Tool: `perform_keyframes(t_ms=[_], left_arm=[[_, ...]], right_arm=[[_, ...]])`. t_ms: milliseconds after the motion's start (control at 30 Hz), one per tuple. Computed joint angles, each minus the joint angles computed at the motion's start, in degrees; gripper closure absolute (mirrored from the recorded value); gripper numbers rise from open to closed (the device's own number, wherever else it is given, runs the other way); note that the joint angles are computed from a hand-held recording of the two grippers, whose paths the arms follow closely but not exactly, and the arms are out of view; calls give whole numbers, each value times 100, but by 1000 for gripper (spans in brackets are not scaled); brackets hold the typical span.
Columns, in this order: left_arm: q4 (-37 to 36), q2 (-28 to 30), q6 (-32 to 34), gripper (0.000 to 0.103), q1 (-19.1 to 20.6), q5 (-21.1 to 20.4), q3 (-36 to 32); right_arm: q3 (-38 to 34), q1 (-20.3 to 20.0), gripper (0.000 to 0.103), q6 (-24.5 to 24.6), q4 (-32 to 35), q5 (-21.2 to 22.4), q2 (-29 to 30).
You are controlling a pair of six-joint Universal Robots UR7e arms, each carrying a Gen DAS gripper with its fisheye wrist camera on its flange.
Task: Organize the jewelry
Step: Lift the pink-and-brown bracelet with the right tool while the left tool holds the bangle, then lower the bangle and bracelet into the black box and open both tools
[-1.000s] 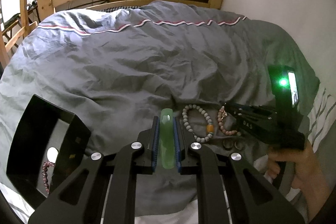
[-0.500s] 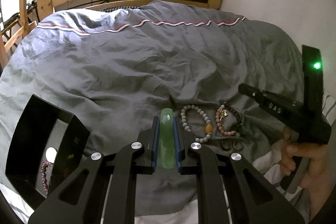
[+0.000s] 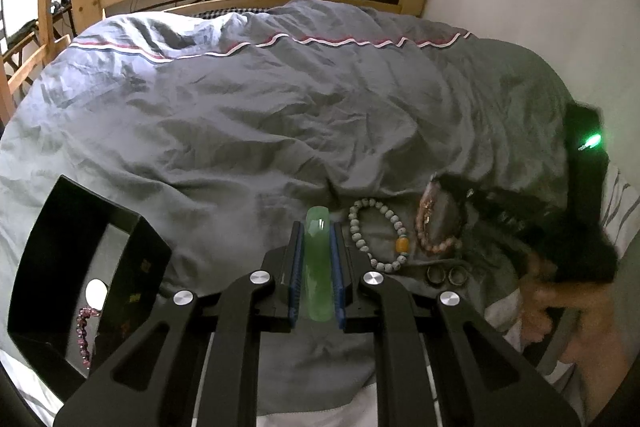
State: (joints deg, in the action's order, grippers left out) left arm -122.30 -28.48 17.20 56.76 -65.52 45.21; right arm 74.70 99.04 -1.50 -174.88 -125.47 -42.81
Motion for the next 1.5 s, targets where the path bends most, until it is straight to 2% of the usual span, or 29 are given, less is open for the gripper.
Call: perform_keyframes(t_ms=[167,567,867,1067,1233,1500], left_arm=[[-35,-12,-9,91,-7,16,15],[-163,-208,4,90,-66,-36,203],[-388,-770,-220,91,-73,109,801],[-546,-1160,-254,90,-21,369,1199],[-619,-1248,-229,90,20,476,1092],[-527,-1194,-220,90,175,666,604]], right_arm=[[216,6,94,117,-465,456,-178],[370,284,94,-126,-827,672,-335],[371,531,94,-198,-925,907,-372],[133,732,94,-348,-701,912,-208],[-220,902,94,-532,-341,831,75],[-1035,1055,94,-590,209,961,653]])
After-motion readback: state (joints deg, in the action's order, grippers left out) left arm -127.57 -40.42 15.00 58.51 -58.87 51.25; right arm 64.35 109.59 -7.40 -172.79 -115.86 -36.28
